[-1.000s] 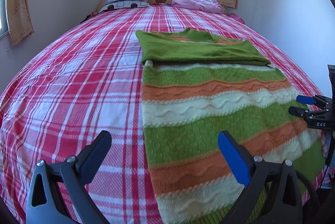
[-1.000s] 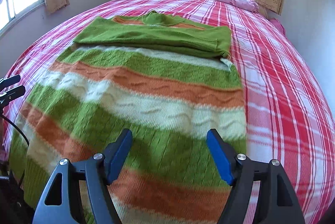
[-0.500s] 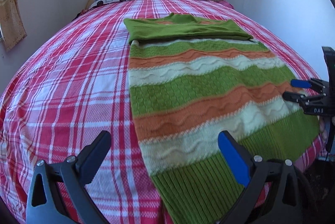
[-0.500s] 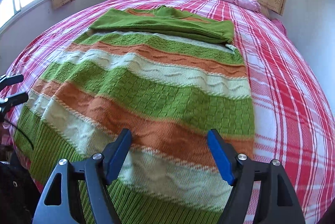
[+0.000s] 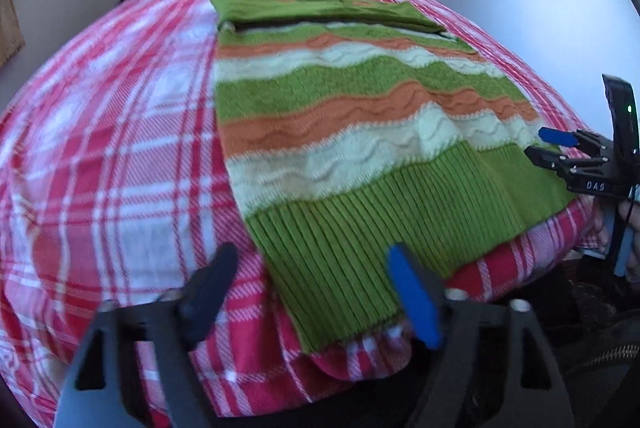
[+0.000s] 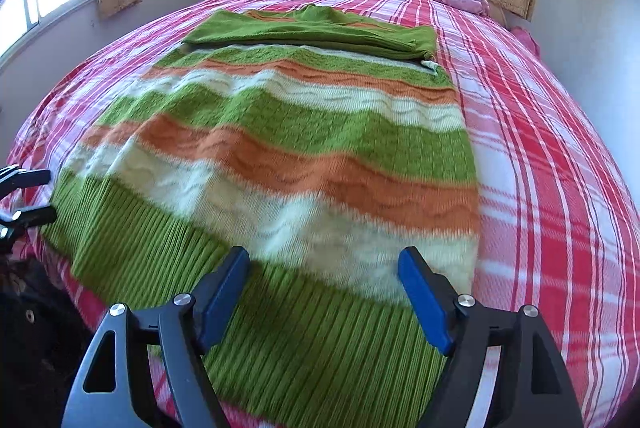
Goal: Fold small clothes
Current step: 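Close the left gripper on the ribbed green hem of the sweater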
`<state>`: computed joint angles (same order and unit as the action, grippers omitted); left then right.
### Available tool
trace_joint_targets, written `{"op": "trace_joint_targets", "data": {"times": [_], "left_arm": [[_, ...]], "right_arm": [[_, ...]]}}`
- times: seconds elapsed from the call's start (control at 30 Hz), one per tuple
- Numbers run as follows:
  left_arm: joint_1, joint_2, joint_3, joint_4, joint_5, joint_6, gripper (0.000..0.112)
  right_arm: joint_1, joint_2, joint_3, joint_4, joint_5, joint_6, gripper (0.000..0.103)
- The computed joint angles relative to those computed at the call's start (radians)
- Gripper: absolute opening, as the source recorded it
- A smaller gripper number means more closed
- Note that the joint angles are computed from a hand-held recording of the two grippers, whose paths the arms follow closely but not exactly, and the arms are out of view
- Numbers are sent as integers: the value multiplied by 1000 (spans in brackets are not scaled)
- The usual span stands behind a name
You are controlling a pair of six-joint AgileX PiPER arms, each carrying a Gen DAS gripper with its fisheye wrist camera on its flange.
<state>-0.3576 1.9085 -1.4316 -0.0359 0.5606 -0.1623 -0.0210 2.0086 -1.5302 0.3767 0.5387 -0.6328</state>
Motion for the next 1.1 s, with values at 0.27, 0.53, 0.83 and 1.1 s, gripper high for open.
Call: {"op": "trace_joint_targets", "data": {"times": [0.27,0.53,0.83,1.1], "left_arm": [[32,-8,31,-171,-1,85,64],[35,-41,84,-218,-41,152,28],[24,-37,79,-229,-47,204,15],[32,-31,83,-262,-64,227,17]], "right_arm": [[-27,-88,158,81,-72,-96,78],[-92,-139,202,150,-55,-129,78],[-214,-174,246,247,8,-148,78],[-216,-190,280,341,32,-236,75]]}}
